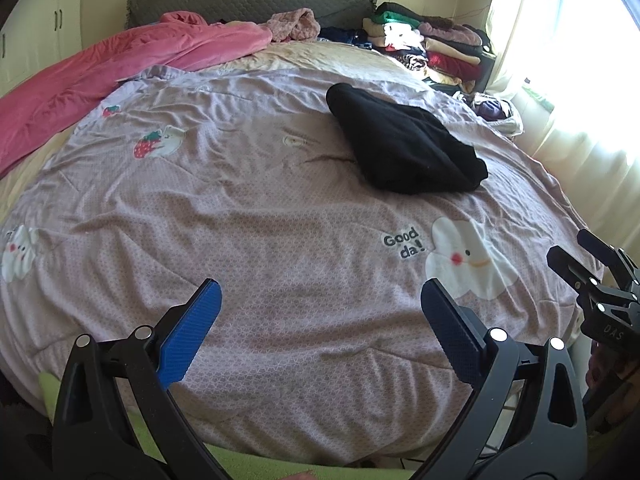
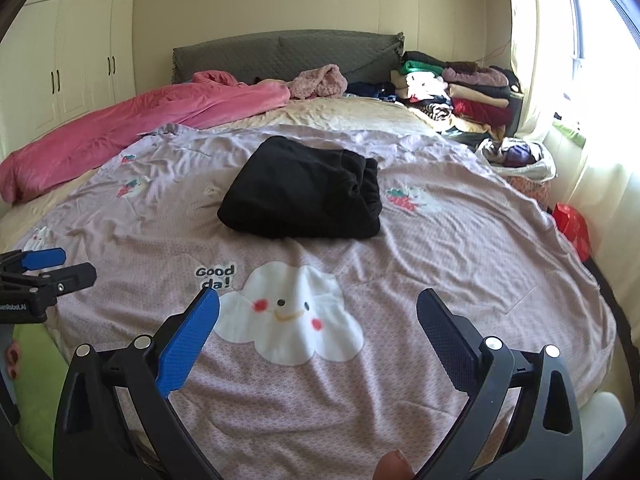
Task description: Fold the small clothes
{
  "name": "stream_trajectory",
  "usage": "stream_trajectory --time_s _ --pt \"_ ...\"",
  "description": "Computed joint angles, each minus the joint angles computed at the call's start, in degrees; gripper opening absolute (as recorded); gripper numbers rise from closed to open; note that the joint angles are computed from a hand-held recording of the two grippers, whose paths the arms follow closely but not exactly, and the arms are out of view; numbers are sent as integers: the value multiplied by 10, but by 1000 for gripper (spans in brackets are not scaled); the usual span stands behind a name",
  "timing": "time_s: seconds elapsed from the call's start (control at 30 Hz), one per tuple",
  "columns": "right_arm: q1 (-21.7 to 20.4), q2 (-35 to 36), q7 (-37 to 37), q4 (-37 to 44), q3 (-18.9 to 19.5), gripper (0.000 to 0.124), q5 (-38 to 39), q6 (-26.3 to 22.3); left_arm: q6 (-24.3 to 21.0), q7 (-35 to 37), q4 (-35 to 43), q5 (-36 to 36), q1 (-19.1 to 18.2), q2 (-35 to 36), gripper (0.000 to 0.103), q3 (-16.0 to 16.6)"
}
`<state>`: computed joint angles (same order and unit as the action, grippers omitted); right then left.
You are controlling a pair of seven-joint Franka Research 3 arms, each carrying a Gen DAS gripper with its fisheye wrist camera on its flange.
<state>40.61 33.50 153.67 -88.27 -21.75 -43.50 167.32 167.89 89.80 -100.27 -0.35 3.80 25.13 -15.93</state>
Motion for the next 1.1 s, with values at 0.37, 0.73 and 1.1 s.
stream_trajectory --time_s 0.37,0.73,1.1 --pt "-7 11 -39 10 13 99 32 -2 5 -4 -4 3 2 1 94 -2" --pt "7 17 -50 10 0 99 54 5 3 7 -4 -9 8 2 94 -10" --pt "19 24 -55 14 -14 99 64 9 6 0 -8 -8 5 -2 94 -4"
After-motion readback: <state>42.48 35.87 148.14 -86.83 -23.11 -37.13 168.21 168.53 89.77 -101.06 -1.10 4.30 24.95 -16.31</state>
